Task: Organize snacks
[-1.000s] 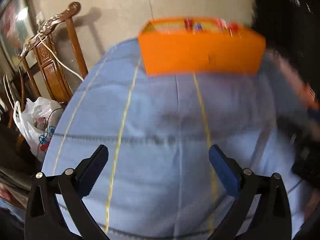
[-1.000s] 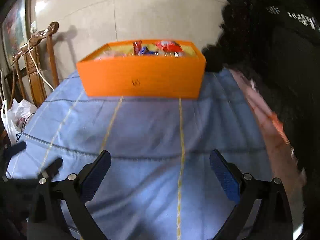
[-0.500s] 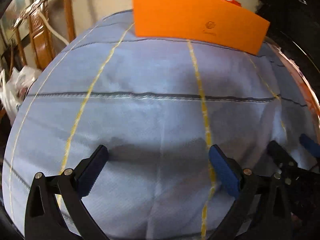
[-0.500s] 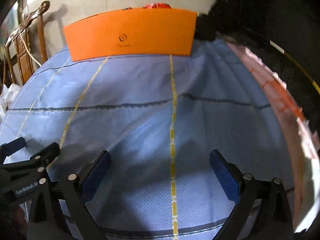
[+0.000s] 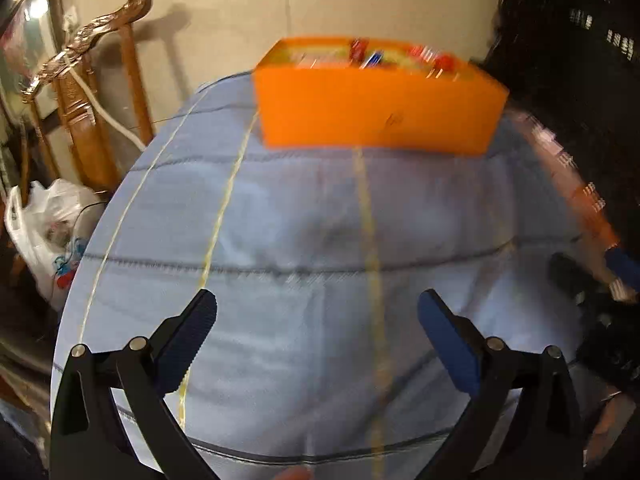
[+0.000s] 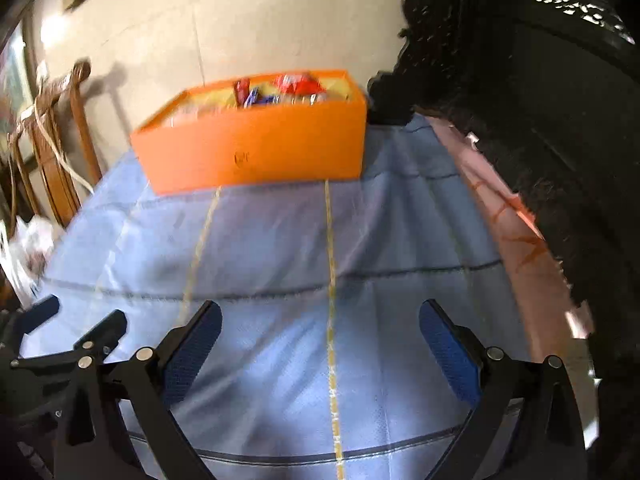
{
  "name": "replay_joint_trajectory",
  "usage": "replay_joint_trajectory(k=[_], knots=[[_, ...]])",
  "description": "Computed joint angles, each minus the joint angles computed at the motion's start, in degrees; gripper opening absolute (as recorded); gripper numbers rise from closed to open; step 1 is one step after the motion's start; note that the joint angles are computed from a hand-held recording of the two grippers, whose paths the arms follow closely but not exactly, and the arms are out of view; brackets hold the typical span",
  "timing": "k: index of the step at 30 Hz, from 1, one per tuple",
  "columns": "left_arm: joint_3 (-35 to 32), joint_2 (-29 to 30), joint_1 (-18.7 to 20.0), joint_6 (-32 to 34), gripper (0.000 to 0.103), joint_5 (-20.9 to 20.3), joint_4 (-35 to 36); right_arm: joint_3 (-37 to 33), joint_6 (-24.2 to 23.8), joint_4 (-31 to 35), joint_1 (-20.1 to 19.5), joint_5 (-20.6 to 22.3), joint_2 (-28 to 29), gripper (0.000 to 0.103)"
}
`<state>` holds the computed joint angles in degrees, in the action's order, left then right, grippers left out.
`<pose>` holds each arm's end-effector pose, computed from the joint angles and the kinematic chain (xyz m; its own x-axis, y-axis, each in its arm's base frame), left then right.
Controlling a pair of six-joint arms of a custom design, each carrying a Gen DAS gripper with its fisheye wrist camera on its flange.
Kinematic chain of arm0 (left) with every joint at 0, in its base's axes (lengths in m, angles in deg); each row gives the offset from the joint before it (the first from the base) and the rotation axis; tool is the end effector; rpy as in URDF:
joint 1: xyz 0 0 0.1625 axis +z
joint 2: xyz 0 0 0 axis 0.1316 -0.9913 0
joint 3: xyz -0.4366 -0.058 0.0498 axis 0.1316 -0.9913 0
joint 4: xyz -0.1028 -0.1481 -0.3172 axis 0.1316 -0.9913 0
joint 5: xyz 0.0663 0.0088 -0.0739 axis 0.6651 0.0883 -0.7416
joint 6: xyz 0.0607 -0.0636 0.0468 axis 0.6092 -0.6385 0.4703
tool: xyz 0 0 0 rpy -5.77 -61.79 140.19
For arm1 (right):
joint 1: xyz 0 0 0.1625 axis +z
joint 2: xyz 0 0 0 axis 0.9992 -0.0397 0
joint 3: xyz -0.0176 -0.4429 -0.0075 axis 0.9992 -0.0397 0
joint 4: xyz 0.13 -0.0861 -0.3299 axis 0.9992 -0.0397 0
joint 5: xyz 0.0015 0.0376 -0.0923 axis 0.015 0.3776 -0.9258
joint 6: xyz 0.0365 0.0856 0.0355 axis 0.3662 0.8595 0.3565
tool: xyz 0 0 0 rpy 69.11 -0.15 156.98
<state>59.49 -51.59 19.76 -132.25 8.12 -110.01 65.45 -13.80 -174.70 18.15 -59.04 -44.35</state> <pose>-0.2290 -0.3586 0.1066 -0.7051 -0.1578 -0.6913 0.3191 0.8000 -0.5081 0.1777 -0.3698 0.1385 -0.7224 -0.0808 0.6867 -0.5027 0.7432 -0.4415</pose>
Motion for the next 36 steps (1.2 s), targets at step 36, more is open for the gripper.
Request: replay_joint_trajectory(k=[36], knots=[[-12.7, -3.4, -2.5, 3.6, 0.099, 5.7, 13.1, -7.3, 0.3, 12.7, 6.2, -3.6, -10.2, 0.099]])
